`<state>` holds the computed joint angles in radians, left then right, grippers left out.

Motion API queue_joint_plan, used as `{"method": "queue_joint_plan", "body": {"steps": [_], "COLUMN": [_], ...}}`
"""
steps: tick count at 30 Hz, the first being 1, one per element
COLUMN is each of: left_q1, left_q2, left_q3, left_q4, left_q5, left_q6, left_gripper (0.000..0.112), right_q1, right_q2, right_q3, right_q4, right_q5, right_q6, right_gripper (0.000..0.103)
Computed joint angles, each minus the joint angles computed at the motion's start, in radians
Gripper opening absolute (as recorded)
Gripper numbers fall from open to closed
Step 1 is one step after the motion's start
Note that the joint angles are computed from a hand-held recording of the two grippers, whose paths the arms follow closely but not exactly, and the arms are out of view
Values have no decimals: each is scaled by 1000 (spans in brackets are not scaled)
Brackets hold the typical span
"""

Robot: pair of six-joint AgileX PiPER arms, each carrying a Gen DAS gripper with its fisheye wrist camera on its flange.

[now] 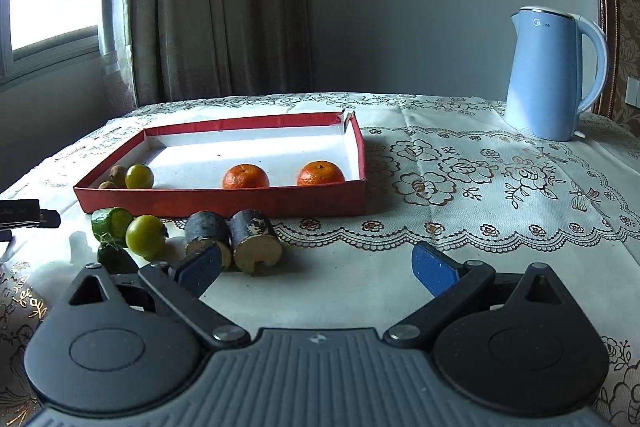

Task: Organize fruits
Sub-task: 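Reach the right gripper to the dark green lime and close on it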

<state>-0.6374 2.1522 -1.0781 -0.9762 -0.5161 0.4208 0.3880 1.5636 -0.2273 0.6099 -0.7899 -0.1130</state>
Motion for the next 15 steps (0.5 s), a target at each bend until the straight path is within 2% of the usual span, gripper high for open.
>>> {"method": "queue_joint_plan", "body": {"steps": [3,6,11,14,15], "left_q1": [1,1,1,1,1], "left_q2": [0,-1,-1,-2,-2], "left_q3": [-1,1,3,5,5], "left_q4": [3,6,16,21,21], "left_q5": [1,2,1,0,0], "left_q6": [-4,-9,-22,-30,-30], "left_gripper": [103,103,103,103,103], "right_q1": [116,194,226,213,207], "right_q2": [-22,14,114,151,167], "right_q3": [-46,-114,-248,-301,-323], "right_q4": [57,123,233,251,265], "right_q5": [58,87,146,189,208], "right_q6": [-81,-168,-340,-385,-409], "right_gripper": [102,102,101,101,97]}}
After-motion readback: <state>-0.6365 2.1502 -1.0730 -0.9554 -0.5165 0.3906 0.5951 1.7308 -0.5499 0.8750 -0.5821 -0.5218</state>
